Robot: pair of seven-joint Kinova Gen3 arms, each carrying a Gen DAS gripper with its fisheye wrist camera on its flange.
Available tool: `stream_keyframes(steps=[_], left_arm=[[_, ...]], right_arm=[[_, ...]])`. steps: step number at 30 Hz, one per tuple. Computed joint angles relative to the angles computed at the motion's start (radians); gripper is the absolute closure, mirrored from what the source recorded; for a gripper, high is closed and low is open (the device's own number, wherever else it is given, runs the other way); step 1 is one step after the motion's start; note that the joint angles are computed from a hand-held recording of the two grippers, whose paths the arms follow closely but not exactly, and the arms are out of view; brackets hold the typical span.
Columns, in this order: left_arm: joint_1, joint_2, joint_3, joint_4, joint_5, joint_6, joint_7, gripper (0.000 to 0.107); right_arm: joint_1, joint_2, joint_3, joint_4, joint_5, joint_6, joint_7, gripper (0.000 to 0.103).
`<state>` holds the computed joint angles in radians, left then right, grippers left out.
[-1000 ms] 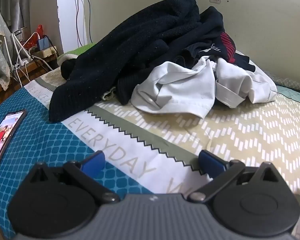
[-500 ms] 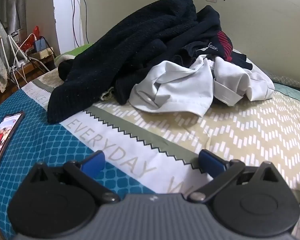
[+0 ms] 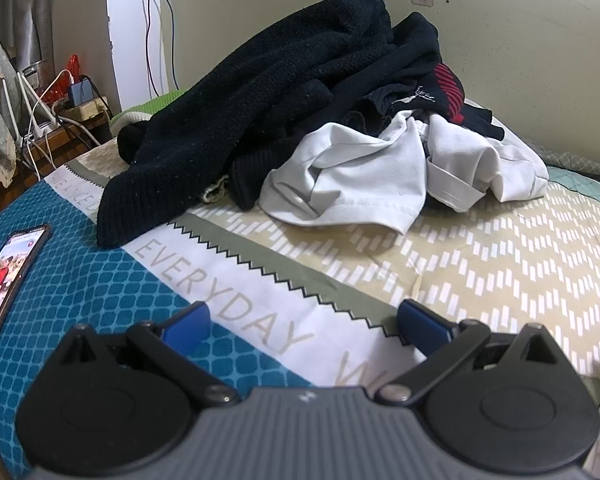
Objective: Fold small clothes
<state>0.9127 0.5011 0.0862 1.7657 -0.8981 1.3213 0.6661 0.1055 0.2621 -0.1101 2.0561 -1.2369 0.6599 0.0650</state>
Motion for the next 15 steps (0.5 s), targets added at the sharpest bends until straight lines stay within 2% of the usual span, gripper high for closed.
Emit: stream_keyframes(steps=[5, 15], left_arm=[[0.005, 0.013, 0.000, -0.015, 0.002, 0.023, -0.020, 0.005], [0.006, 0.006, 0.000, -0.001, -0.002, 0.010, -0.005, 0.005]], right_arm=[[0.007, 0.007, 0.002, -0.008, 0.009, 0.009, 0.003, 0.006], [-0.001, -0.003, -0.002, 0.002, 0.000, -0.003, 0.004, 0.006]])
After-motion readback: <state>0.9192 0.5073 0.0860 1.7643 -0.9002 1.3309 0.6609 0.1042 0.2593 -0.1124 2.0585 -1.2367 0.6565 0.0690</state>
